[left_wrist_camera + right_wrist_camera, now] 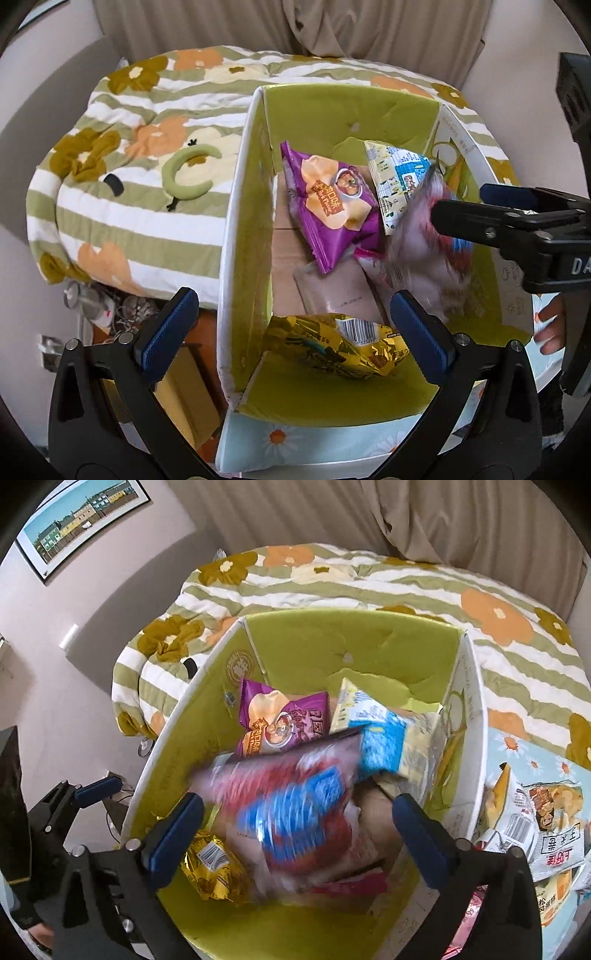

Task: Organize snacks
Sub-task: 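Carry both bags over the yellow box and open both grippers to drop them, then reach both grippers back to the snack pile on the cloth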

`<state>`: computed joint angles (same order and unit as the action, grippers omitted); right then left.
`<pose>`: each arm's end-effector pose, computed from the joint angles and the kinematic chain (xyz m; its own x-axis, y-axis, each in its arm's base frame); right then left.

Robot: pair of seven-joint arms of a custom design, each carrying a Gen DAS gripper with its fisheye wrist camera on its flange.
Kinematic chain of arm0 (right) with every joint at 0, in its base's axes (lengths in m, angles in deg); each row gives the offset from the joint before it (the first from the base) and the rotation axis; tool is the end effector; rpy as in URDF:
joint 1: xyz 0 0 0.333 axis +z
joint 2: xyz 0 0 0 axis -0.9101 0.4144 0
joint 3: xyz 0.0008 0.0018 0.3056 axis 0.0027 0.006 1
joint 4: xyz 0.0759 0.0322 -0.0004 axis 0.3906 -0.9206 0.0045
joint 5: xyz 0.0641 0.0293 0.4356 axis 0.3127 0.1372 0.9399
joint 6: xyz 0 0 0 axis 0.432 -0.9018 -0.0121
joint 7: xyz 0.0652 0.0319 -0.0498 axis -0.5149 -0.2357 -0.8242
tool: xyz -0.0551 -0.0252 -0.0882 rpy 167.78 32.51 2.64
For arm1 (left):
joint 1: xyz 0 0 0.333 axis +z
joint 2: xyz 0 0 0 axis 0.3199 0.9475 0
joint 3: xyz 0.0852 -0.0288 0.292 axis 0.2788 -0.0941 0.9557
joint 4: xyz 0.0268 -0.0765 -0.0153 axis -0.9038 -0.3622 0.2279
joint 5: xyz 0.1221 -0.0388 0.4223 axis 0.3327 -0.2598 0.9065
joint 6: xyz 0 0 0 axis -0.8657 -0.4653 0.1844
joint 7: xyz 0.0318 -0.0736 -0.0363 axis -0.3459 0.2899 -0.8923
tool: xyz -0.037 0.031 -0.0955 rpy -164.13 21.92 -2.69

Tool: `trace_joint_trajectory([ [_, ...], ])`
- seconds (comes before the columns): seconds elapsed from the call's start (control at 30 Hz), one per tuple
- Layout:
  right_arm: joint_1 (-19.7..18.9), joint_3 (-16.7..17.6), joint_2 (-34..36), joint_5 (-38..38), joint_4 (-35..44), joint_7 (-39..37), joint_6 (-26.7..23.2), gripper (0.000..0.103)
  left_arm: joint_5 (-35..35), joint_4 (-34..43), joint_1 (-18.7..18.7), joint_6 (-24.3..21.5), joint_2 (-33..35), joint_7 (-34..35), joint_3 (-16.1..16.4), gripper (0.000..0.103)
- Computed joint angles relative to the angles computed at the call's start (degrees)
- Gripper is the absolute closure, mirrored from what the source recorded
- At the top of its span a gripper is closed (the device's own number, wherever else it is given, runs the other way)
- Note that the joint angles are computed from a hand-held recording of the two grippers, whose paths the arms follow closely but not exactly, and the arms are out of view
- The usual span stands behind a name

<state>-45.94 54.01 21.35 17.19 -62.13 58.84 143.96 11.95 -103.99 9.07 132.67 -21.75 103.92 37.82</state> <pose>0.6547 0.3771 0.5142 0.5636 -0.7638 -0.3147 -0.7941 -0.3960 -0.4610 0.5696 -0.2311 0.5068 0.2096 -0.9778 -0.0055 -0.8734 -0.1847 -0.4507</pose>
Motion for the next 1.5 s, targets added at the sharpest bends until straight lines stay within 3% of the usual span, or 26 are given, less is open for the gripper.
trace_joint_trajectory([
  [0.5,-0.7,-1.4,-9.6,0.7,-9.7,-1.0,4.4,0.001,1.0,-0.9,0.2,-0.3,-3.6,-1.3,-0.8,0.000],
  [0.8,0.1,-3.1,-18.5,1.8,-18.3,0.1,11.1,0.001,0.3,0.5,0.9,1.4,-5.9,0.3,-1.9,0.000],
  [1.0,0.6,-5.0,-25.2,-2.1,-25.5,4.9,15.8,0.001,0.9,2.5,0.2,6.2,-4.7,1.3,-2.5,0.000],
  [1.23,-1.1,-8.0,-32.5,-10.2,-33.1,12.5,17.4,0.001,1.7,8.7,-2.5,8.2,0.9,3.4,-3.4,0.000],
  [1.5,-2.9,-13.3,-33.8,-6.6,-35.3,6.0,14.8,0.001,6.7,19.2,-9.7,3.9,11.0,-3.4,-3.0,0.000],
])
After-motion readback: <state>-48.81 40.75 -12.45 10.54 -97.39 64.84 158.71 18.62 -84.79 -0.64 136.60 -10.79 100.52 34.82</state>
